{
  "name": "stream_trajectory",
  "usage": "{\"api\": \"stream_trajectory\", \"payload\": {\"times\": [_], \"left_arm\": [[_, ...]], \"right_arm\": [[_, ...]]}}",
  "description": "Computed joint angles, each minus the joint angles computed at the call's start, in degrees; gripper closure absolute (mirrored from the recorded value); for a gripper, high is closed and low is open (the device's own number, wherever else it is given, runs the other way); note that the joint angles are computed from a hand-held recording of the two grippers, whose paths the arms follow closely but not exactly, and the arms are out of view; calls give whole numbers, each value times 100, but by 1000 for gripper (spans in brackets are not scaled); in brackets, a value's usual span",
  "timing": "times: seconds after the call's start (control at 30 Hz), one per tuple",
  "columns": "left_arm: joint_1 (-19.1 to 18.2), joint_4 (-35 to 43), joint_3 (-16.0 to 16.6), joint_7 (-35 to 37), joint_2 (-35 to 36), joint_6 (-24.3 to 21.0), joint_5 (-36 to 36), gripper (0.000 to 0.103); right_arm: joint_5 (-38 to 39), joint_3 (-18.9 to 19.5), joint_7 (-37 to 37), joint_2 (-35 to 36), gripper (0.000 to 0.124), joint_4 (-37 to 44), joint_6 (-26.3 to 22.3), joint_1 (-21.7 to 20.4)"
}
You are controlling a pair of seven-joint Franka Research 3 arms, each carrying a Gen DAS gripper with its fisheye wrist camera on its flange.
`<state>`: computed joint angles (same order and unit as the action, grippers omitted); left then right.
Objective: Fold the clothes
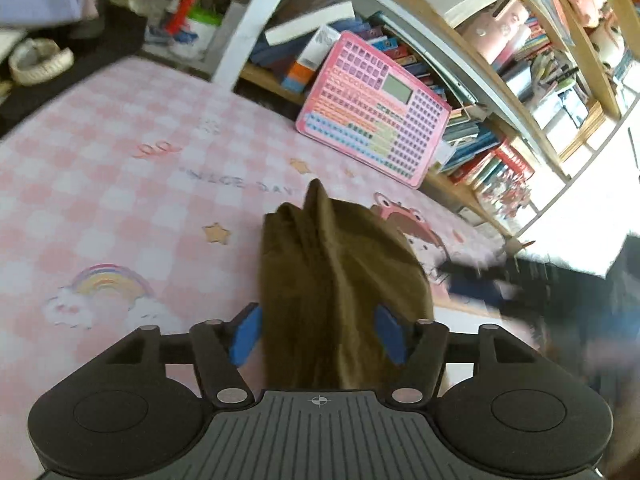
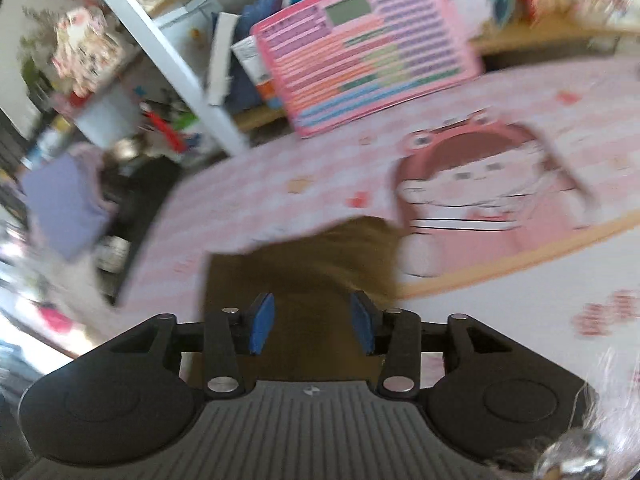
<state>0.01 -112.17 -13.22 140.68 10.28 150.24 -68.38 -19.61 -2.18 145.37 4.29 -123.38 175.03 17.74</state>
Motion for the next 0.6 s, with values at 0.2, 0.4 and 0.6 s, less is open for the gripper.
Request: {"api": "stream_trajectory", "payload": {"times": [0.2,0.4,0.6], "left_arm": [[-171,358,-179,-250,373,474,1123,83],[-128,96,-265,439,79,574,727,93],[126,267,-406,-221,538,540,906,89]], "right_arm": [[-1248,106,1076,-155,61,-284,-408,39],[-1390,242,1036,-55,59,-247,-576,10],[-1584,173,914,85,57,-117,-692,154]]}}
